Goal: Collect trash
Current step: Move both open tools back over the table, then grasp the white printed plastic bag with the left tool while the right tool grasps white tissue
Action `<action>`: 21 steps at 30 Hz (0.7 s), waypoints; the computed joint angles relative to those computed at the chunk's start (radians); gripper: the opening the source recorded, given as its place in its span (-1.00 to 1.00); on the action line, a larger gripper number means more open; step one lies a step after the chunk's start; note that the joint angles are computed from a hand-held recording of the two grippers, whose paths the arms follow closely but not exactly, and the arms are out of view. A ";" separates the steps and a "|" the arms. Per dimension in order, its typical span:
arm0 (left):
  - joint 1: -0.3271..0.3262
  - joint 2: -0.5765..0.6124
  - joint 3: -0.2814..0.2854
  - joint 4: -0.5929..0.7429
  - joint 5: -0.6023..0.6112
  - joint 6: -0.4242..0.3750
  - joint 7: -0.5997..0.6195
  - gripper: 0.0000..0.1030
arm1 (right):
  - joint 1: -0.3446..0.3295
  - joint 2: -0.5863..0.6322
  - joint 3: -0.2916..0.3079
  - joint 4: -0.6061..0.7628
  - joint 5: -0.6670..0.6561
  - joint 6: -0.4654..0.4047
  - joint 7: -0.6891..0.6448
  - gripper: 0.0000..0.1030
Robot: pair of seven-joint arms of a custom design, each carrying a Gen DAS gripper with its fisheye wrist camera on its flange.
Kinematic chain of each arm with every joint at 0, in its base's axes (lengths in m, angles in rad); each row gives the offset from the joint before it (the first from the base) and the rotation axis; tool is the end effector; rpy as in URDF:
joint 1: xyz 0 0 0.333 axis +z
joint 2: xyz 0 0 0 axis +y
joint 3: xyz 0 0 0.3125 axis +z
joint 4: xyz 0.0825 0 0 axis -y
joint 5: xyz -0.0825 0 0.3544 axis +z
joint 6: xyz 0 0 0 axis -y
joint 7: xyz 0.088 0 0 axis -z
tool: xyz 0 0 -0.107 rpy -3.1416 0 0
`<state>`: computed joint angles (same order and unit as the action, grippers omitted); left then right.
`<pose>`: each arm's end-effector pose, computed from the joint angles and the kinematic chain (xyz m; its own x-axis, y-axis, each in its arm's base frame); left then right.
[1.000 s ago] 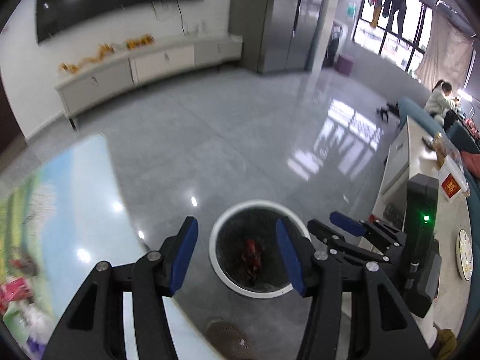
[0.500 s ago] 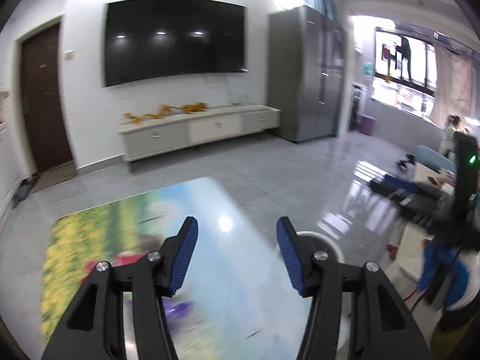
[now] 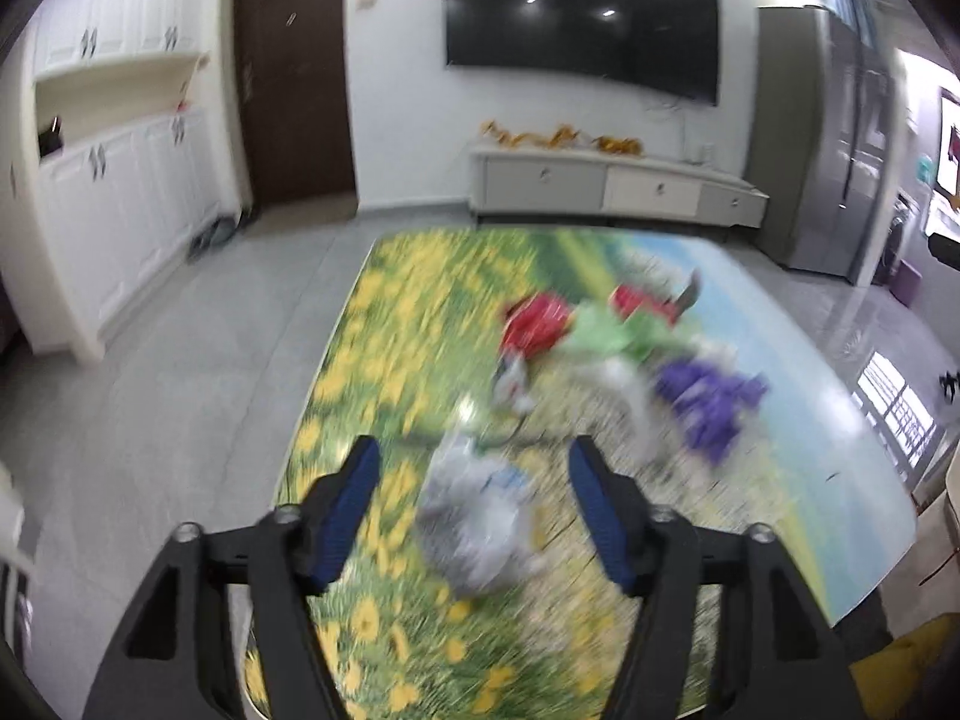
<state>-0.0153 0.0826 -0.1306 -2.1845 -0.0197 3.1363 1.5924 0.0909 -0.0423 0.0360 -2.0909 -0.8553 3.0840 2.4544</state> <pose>0.5657 -0.0796 0.4721 -0.1462 -0.9892 0.0094 -0.6390 0.0872 -0.7642 0.5336 0.1306 0.5550 0.0746 -0.9972 -0.0024 -0.4913 -0.0347 -0.8703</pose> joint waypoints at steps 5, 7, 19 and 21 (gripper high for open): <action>0.127 0.073 -0.163 0.034 -0.362 -0.049 0.329 0.32 | 0.053 0.139 0.030 0.087 0.404 -0.052 -0.402 0.11; 0.089 0.113 -0.118 0.068 -0.323 -0.071 0.293 0.32 | 0.055 0.210 0.057 0.156 0.518 -0.095 -0.524 0.12; 0.094 0.213 -0.110 0.173 -0.248 -0.162 0.247 0.13 | 0.030 0.564 0.173 0.552 0.919 -0.344 -0.996 0.11; 0.094 0.212 -0.114 0.172 -0.256 -0.161 0.253 0.07 | 0.040 0.610 0.167 0.619 0.955 -0.382 -1.030 0.11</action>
<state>0.0786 0.2946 -0.2448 -2.0125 -0.2755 2.9757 1.8455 0.1314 0.5672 0.2025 -1.4720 0.1001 2.7016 1.4242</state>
